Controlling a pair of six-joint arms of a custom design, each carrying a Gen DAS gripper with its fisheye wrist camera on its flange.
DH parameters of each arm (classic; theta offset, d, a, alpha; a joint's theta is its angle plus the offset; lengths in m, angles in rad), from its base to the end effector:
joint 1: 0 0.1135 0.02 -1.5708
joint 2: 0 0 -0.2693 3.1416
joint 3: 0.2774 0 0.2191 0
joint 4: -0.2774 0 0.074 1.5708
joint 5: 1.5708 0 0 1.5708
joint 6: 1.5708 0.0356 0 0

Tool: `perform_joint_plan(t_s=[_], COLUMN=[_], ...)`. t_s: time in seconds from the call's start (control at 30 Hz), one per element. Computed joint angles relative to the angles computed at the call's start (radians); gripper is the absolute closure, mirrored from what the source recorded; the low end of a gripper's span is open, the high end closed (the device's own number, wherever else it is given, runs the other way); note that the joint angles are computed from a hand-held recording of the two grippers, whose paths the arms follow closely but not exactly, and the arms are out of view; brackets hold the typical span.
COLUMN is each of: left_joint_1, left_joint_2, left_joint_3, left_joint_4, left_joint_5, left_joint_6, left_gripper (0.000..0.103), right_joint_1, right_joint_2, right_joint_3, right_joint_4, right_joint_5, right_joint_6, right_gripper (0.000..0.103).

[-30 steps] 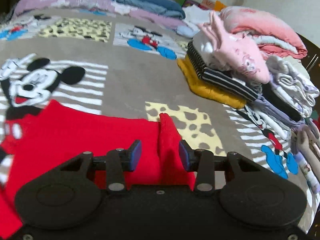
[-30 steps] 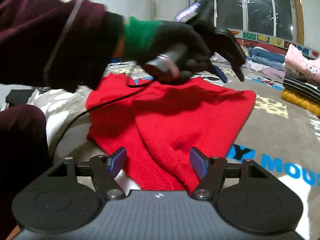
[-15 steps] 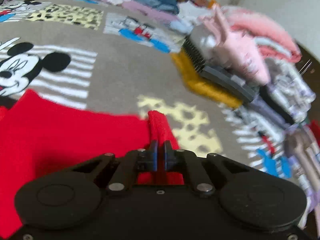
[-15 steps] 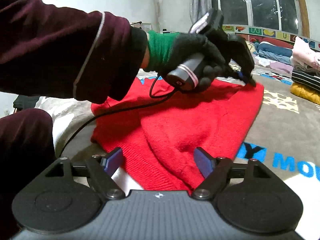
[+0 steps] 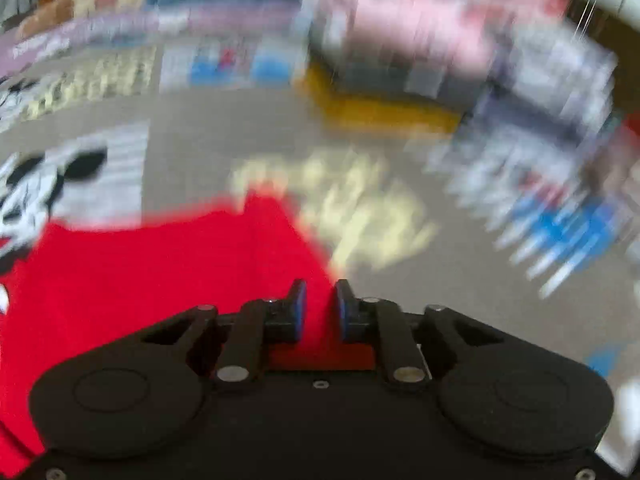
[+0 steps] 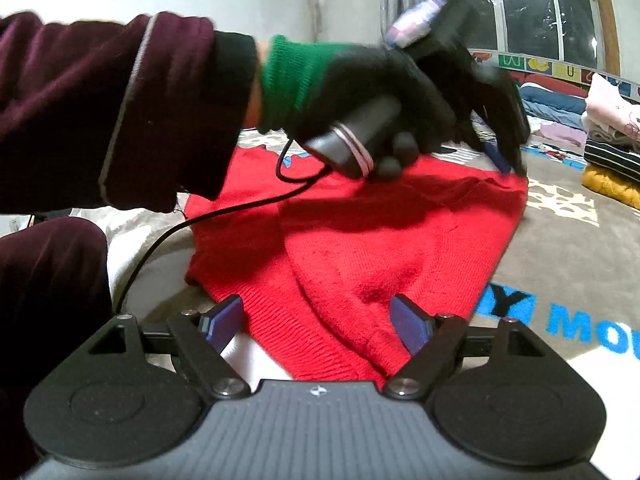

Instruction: Fold clothes

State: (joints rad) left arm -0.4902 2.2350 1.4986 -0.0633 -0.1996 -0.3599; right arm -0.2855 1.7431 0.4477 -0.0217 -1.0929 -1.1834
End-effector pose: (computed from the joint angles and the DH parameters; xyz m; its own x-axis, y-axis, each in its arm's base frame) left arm 0.4077 -0.2096 0.1504 -0.7117 -0.0114 -0.7023 0.0950 0.9891 -0.1124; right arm 0.2045 -0.0271 0.1049 -0.2728 -0.3637 -0.8907 -0.8918 0.4429 0.0923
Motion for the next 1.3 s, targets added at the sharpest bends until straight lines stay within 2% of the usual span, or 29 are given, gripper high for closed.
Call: perform_joint_plan(t_s=[0.07,0.1,0.13,0.17,0.2,0.33,0.4,0.5,0.6,0.67,0.73,0.8,0.83,0.9,1.07,1.2,1.3], left_joint_1=[-0.003,-0.009,-0.018,-0.031,-0.046,-0.101,-0.131,-0.196,-0.288,-0.331,-0.349,-0.360,-0.361,-0.349,-0.258,-0.169,-0.098], left_joint_2=[-0.010,-0.042,-0.086,-0.135,-0.186,-0.418,-0.545,-0.740,-0.848,-0.881,-0.893,-0.921,-0.933,-0.951,-0.939,-0.900,-0.887], left_joint_3=[0.018,-0.015,-0.073,-0.136,-0.201,-0.499,-0.667,-0.893,-1.028,-1.087,-1.129,-1.168,-1.184,-1.210,-1.274,-1.298,-1.310], left_joint_4=[-0.034,-0.008,0.041,0.079,0.109,0.221,0.278,0.320,0.321,0.319,0.315,0.316,0.317,0.325,0.431,0.539,0.609], left_joint_5=[-0.021,-0.034,-0.051,-0.077,-0.111,-0.226,-0.277,-0.366,-0.472,-0.514,-0.532,-0.551,-0.561,-0.563,-0.493,-0.417,-0.350], left_joint_6=[-0.034,-0.046,-0.040,-0.039,-0.047,-0.129,-0.228,-0.407,-0.587,-0.683,-0.766,-0.816,-0.836,-0.868,-0.887,-0.846,-0.817], left_gripper=[0.086,0.084,0.077,0.064,0.059,0.058,0.058,0.058,0.058,0.058,0.058,0.058,0.058,0.058,0.058,0.058,0.059], right_joint_1=[0.013,0.019,0.026,0.021,0.016,-0.042,-0.086,-0.126,-0.150,-0.070,-0.047,-0.025,-0.046,-0.092,-0.121,-0.095,-0.104], right_joint_2=[-0.004,-0.018,-0.031,-0.036,-0.042,-0.081,-0.105,-0.117,-0.105,-0.084,-0.115,-0.137,-0.144,-0.144,-0.163,-0.137,-0.131], right_joint_3=[-0.003,-0.021,-0.038,-0.038,-0.037,0.002,0.027,0.041,0.054,0.004,-0.080,-0.153,-0.133,-0.073,-0.117,-0.126,-0.112], right_joint_4=[0.006,0.035,0.062,0.056,0.047,-0.091,-0.177,-0.237,-0.325,-0.227,-0.084,0.040,-0.018,-0.177,-0.094,-0.018,-0.053], right_joint_5=[0.010,0.017,0.023,0.012,0.000,-0.066,-0.095,-0.106,-0.098,-0.011,0.006,0.026,0.006,-0.029,-0.049,-0.030,-0.042], right_joint_6=[0.003,0.016,0.029,0.031,0.031,-0.042,-0.103,-0.161,-0.266,-0.183,-0.146,-0.124,-0.144,-0.221,-0.235,-0.197,-0.210], right_gripper=[0.016,0.015,0.015,0.015,0.016,0.021,0.021,0.021,0.021,0.020,0.013,0.015,0.016,0.019,0.020,0.020,0.020])
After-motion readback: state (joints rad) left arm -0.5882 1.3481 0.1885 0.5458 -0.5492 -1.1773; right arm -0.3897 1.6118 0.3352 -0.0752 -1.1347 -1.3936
